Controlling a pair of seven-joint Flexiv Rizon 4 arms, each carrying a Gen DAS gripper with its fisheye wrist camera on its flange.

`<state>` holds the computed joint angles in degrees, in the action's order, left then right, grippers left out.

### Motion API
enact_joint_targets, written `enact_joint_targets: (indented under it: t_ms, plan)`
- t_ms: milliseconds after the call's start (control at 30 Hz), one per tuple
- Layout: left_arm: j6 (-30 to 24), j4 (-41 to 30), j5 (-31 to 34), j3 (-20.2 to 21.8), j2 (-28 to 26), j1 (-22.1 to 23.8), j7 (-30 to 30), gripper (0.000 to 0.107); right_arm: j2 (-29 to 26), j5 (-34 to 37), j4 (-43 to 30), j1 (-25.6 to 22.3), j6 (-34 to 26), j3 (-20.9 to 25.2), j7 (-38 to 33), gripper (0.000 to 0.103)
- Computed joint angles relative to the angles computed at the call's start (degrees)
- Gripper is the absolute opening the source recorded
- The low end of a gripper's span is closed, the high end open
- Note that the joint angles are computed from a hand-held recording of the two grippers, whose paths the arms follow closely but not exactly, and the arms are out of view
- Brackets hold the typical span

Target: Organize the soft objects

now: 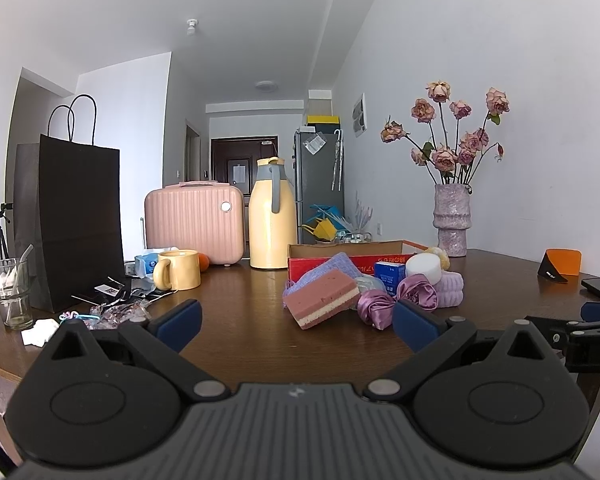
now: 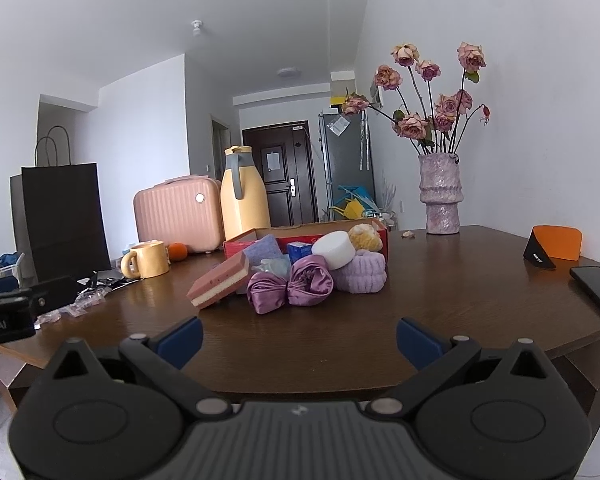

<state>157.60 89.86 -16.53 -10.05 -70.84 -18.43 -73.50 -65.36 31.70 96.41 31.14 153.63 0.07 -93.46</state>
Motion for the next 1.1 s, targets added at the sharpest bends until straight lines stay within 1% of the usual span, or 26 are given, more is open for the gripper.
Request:
enact_joint_targets:
  t_ms: [533, 600, 667, 767, 833, 900, 933, 967, 1000, 1033, 1067, 1100]
  plan:
    - [-0.6, -1.0, 0.1, 0.3, -0.4, -0.1, 0.4, 0.103, -0.3, -0.1, -0.4, 0.0, 0.3, -0.1, -0.1, 0.103]
    - [-0.4, -3.1, 0.6, 0.8, -1.4, -0.3, 0.9, 0.103, -0.8, 0.0, -1.5, 0.2, 0.4, -0.9, -1.3, 0.103]
    - [-1.1, -6.7, -1.0, 0.7, -2.8, -0.6, 2.1, 0.103, -1.7, 1.0, -4.2, 0.4, 0.2, -2.3, -3.7, 0.103]
    - [-3.6, -11.4, 0.3, 0.1, -4.3, 0.3, 1.1, 0.103, -2.2, 2.2, -9.1, -0.7, -2.8, -2.7, -6.4, 0.103]
    - [-6.6, -15.1, -0.2, -0.2, -5.6, 0.8, 0.8, 0.103, -3.0, 0.3, -12.3, -1.9, -3.6, -3.0, -6.7, 0.103]
    - [-12.9, -17.1, -0.9, 0.4, -5.2, 1.1, 3.0, 0.103, -2.8, -4.9, -13.1, -3.6, -7.1, -3.0, -6.2, 0.103]
    - [-17.0, -18.8, -0.6, 0.4, -5.2, 1.6, 3.4, 0.103, -2.0, -8.4, -13.1, -4.9, -10.9, -2.7, -5.0, 0.103]
    - [-21.0, -20.9, -1.6, 0.4, -5.4, 1.8, 4.0, 0.103, -1.0, -12.7, -12.6, -6.3, -14.8, -2.2, -3.2, 0.103]
    - [-23.9, -23.1, -3.5, 0.7, -5.9, 1.4, 4.6, 0.103, -0.4, -16.9, -13.1, -7.8, -18.8, -1.6, -0.9, 0.102]
    - [-27.2, -26.9, -4.7, 0.7, -7.2, 1.5, 4.7, 0.103, -0.8, -20.0, -15.0, -9.0, -21.5, -1.1, 1.5, 0.101]
    - [-29.7, -29.9, -5.4, 0.7, -8.3, 1.6, 4.3, 0.103, -1.7, -22.9, -17.4, -10.1, -23.2, -0.6, 3.8, 0.095]
    - [-33.4, -33.7, -6.2, 0.5, -9.7, 1.8, 3.9, 0.103, -2.7, -24.9, -20.5, -10.6, -26.0, -0.8, 5.5, 0.082]
